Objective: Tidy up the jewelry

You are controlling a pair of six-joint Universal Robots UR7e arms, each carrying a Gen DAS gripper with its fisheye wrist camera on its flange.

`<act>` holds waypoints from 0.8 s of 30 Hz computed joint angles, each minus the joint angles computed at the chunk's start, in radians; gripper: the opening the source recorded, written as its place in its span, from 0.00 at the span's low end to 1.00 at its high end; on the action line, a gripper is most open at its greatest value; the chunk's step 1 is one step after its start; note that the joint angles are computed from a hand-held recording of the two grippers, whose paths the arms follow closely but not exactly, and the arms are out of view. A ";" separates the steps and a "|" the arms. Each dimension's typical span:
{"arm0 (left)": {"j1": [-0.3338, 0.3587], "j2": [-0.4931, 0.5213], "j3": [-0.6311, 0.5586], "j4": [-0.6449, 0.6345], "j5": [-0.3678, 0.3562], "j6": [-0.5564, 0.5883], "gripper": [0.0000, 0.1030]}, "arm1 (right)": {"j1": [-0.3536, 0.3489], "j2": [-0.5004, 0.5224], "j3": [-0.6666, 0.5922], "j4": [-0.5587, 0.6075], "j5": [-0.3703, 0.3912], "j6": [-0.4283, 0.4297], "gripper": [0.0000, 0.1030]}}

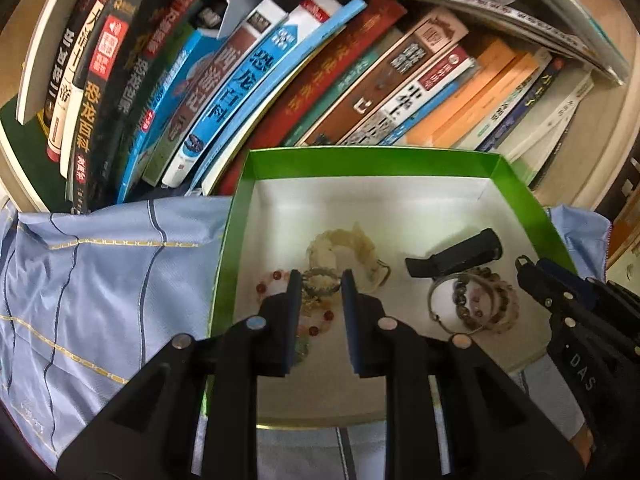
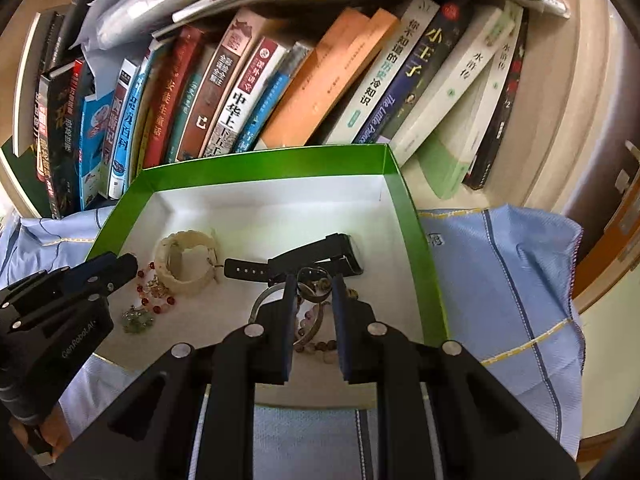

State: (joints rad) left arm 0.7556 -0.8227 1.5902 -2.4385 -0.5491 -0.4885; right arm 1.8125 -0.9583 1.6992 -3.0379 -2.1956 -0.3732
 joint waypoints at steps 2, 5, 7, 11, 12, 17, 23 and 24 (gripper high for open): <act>0.005 0.004 -0.007 0.005 -0.004 0.001 0.20 | 0.000 0.005 -0.007 0.003 -0.005 -0.001 0.18; 0.004 0.004 -0.006 -0.003 -0.010 0.012 0.35 | 0.003 0.001 -0.004 -0.008 -0.002 -0.004 0.46; -0.004 0.002 -0.001 -0.019 0.009 0.014 0.54 | 0.010 -0.013 0.015 -0.051 0.003 -0.015 0.56; -0.038 -0.031 0.039 -0.055 0.058 0.013 0.68 | 0.041 -0.060 0.075 -0.144 -0.003 -0.057 0.64; -0.052 -0.047 0.058 -0.073 0.074 0.013 0.72 | 0.055 -0.079 0.107 -0.196 -0.012 -0.082 0.68; -0.152 -0.126 0.202 -0.206 0.176 0.025 0.87 | 0.101 -0.171 0.261 -0.407 -0.012 -0.175 0.97; -0.250 -0.222 0.345 -0.075 0.222 -0.175 0.92 | 0.123 -0.239 0.396 -0.521 -0.076 -0.168 0.97; -0.258 -0.233 0.357 -0.050 0.222 -0.201 0.92 | 0.121 -0.255 0.407 -0.503 -0.074 -0.151 0.97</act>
